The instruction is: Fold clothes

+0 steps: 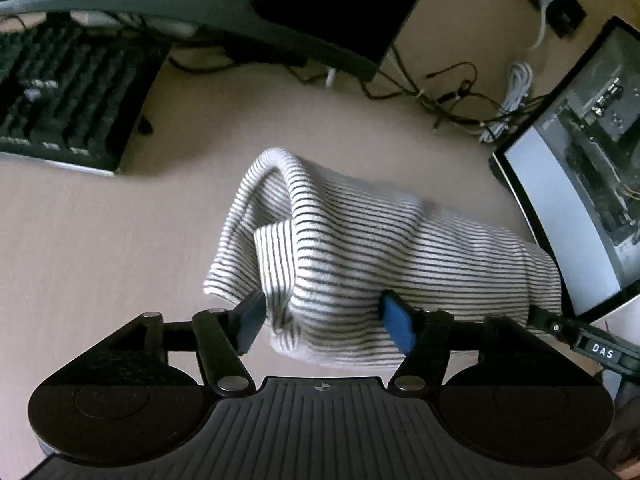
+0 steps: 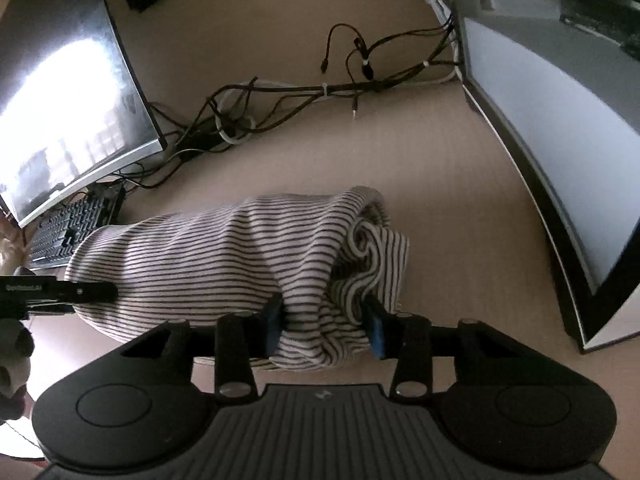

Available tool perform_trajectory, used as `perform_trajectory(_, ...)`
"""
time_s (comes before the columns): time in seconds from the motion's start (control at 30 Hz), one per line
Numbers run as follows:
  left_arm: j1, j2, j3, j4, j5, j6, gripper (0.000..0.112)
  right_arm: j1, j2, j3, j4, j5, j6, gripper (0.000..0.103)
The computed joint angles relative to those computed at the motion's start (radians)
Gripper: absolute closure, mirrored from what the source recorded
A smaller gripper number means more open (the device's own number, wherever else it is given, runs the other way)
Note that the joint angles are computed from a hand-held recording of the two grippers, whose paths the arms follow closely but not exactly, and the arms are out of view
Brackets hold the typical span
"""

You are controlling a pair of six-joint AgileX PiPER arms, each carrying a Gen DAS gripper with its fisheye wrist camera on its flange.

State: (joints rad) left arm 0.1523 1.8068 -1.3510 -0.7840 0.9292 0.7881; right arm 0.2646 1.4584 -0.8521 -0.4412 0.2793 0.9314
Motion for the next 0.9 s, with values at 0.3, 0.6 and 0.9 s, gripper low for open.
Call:
perform_trajectory(0.3,-0.021,-0.1,0.006,-0.128,-0.023,0.103,0.015,0.132,0.017,-0.035,-0.402,0.181,0.417,0.018)
perform_trajectory(0.6,-0.159,-0.044,0.039,-0.029,-0.163,0.119,0.011,0.264,-0.085,0.022,-0.866,0.264,0.81,0.0)
perform_trajectory(0.9,-0.162,-0.05,0.061,-0.044,-0.177,0.16,0.009,0.142,0.064,0.02,-0.909,-0.061,0.916,0.0)
